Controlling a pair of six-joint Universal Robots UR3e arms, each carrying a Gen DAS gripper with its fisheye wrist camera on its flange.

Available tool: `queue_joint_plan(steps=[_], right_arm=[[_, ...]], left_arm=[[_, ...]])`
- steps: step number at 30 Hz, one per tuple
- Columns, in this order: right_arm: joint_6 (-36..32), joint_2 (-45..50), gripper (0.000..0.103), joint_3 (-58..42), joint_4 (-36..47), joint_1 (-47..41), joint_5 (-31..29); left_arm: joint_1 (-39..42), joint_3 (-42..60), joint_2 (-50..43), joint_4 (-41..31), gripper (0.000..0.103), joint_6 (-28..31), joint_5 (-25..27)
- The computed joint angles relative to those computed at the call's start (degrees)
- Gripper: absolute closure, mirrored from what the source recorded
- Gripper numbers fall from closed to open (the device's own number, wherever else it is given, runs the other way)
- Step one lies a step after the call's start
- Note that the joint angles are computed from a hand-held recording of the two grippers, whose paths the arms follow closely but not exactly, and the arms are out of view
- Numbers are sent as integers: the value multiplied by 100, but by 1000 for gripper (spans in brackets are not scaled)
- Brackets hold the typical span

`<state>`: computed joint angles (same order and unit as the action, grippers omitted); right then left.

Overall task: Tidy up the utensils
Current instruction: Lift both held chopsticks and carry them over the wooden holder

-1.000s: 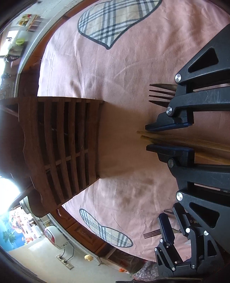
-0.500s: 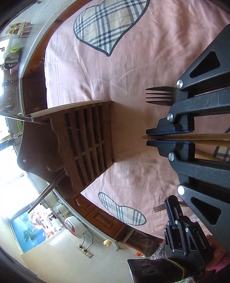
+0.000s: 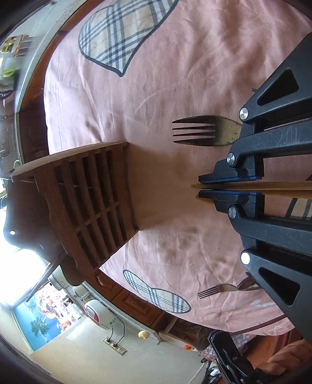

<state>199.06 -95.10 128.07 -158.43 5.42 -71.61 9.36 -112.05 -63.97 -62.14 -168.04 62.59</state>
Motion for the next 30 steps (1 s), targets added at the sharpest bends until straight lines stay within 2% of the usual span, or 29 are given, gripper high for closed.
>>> queue_joint_plan(steps=[4,6,8,15,24,26,27,30], right_arm=[[-1,-65,97,89,29,-114,128],[-36,-60,92,5,187,-95,90],[-73,-45,91,-32,263,-88,72],[-132,-64,92,-176,555,146,-408],[-270,587,92,-1017,988,766,-1325],[-318,653,92,-1129,1084,767,-1315],[-305,634,97,-1126,1109,751,-1297],[-274,366,98,-800,896,603,-976]], left_arm=[[129,-20,133,-124,101,10,-82],[138,-23,185,-149,101,3,-98],[170,-25,180,-154,101,36,-141],[334,-34,271,-303,101,176,-306],[199,-4,25,-95,101,42,-227],[187,-12,29,-68,101,14,-213],[185,-15,44,-62,101,6,-204],[285,-29,219,-195,101,74,-281]])
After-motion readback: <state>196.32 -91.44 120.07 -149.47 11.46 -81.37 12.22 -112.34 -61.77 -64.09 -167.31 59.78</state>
